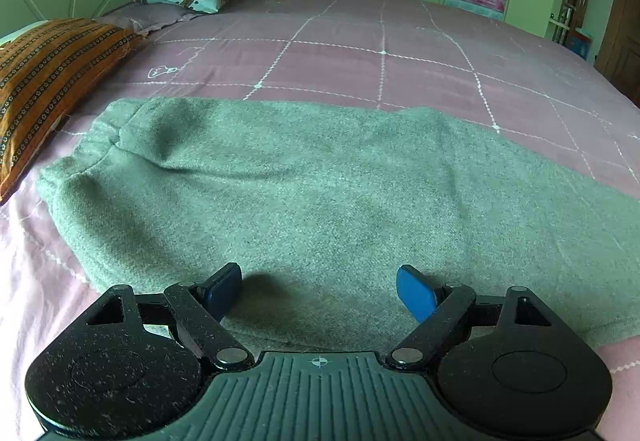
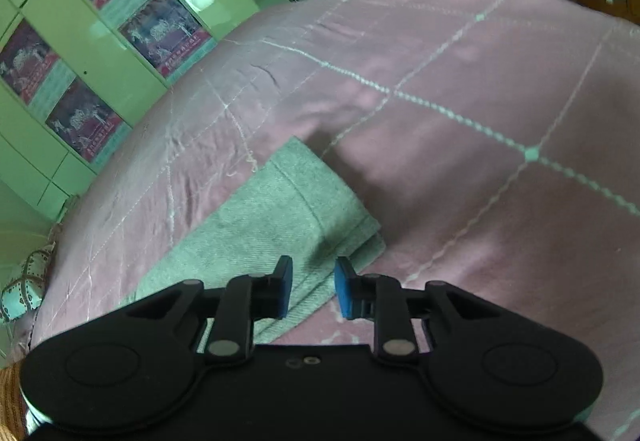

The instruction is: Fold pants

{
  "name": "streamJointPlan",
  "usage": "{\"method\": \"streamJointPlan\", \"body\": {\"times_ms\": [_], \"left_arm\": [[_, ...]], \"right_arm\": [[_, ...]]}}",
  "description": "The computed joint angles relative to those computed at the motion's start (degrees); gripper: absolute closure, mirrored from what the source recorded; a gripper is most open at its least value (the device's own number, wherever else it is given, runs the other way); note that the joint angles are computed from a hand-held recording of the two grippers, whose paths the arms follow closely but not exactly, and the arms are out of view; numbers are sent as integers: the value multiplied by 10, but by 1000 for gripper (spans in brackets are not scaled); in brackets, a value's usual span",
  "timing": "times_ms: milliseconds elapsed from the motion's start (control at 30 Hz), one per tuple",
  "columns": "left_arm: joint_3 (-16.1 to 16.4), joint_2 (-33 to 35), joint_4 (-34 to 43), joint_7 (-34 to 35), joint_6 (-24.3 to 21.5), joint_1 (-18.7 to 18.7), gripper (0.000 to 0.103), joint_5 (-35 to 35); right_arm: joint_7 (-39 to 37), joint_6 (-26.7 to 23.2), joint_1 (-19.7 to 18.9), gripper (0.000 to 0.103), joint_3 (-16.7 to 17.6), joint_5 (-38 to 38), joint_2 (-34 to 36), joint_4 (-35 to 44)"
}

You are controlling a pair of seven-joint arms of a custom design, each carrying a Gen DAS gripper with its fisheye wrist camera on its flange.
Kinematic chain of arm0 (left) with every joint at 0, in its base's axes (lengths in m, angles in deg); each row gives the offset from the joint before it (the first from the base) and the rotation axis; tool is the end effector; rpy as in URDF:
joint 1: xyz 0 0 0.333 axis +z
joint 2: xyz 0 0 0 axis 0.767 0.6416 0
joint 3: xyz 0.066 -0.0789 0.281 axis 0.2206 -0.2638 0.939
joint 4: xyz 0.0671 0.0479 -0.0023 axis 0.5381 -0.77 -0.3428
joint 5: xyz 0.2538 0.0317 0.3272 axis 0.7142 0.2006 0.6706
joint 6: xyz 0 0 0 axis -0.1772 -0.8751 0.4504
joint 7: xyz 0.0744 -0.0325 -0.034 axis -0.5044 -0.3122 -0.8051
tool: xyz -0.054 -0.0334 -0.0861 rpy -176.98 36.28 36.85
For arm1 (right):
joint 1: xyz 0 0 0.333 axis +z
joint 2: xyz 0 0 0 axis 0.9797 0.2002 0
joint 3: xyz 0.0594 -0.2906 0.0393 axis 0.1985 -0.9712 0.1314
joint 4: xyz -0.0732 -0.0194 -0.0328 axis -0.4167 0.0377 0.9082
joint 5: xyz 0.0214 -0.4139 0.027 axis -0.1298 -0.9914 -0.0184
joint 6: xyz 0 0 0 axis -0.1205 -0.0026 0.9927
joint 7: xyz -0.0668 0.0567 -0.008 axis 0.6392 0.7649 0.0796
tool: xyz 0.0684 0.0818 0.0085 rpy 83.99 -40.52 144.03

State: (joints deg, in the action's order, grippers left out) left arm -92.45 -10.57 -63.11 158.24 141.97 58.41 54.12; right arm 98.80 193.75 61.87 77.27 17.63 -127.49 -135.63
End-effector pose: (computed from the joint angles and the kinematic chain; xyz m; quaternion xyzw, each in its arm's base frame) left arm 0.6701 0.0263 0.4943 -0.6312 0.6837 -0.2750 0.2420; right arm 0.3953 -0.0351 0.5237 -0.2363 0.8761 -0.2140 0.3617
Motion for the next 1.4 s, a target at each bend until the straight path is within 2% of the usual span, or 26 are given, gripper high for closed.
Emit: {"method": "streamJointPlan", "body": {"times_ms": [67,133,200,267,333,400,433,467,500,567,633,700,767,800,867,933,1000,1033,1067,1100,1133,1167,1200,1233,1300,1400], "left_arm": [[0,-1,-1,2,0,2,19,-6],[2,1,0,1,-1,2,19,-2],[2,2,0,-1,-3,2,19,3],[1,1,-1,2,-3,2,19,4],[-1,-1,-3,13,-4,6,19,-9],[0,1,-2,16,-5,6,19,-7],[1,1,0,15,-7,5,19,-6],[1,0,0,15,-10,6,19,-7],[0,-2,0,19,-12,7,19,-11],[1,-6,-4,24,-12,9,19,-19],[1,-7,-6,31,-11,10,19,-26],[4,-8,-10,25,-7,6,19,-15],[8,-8,-11,17,-8,2,19,4],[8,-7,-9,16,-11,1,19,8],[8,-6,-6,20,-16,4,19,5],[7,-3,-6,27,-14,8,19,-2],[5,-2,-11,39,-6,11,18,-11],[5,-1,-12,39,-1,11,18,-8],[6,0,-12,35,0,9,17,-1],[8,1,-8,28,-4,8,17,5],[9,1,-5,23,-8,7,17,11],[10,-2,-7,17,-5,7,17,14],[11,-7,-13,9,5,6,17,16],[13,-12,-20,-1,16,7,17,17],[16,-21,-35,-16,37,11,17,9],[17,-34,-49,-13,47,21,17,-21]], "right_arm": [[3,-7,10,84,-15,15,9,6],[6,-4,9,85,-15,17,13,8],[-2,12,8,103,-13,11,20,7],[-6,30,8,103,-15,13,18,1],[7,62,-5,103,5,14,-15,-21],[15,57,-11,103,23,17,-43,-35],[10,51,-9,102,22,18,-38,-36],[1,36,-2,92,11,22,-25,-33],[-11,25,6,89,-2,39,-19,-34],[8,40,-5,79,10,29,-55,-59],[13,52,-1,78,10,37,-81,-81],[-5,57,29,79,-22,58,-60,-80],[-33,96,47,81,-41,71,-14,-68],[-42,98,35,100,-29,67,7,-53],[-53,63,13,101,-11,55,21,-17],[-52,85,-39,102,42,11,-11,-8],[-60,74,-60,101,66,-14,-31,2],[-64,66,-60,101,66,-19,-27,3],[-64,42,-55,100,58,-15,-11,7],[-55,12,-33,99,30,-9,16,12],[-69,-2,-11,99,4,36,34,6],[-53,17,7,95,-17,42,33,-6],[-48,17,9,84,-18,42,18,-10],[-39,15,-2,82,-3,33,1,-15],[-26,-1,-18,82,19,11,-39,-25],[-19,10,0,82,1,21,-80,-52]]}}
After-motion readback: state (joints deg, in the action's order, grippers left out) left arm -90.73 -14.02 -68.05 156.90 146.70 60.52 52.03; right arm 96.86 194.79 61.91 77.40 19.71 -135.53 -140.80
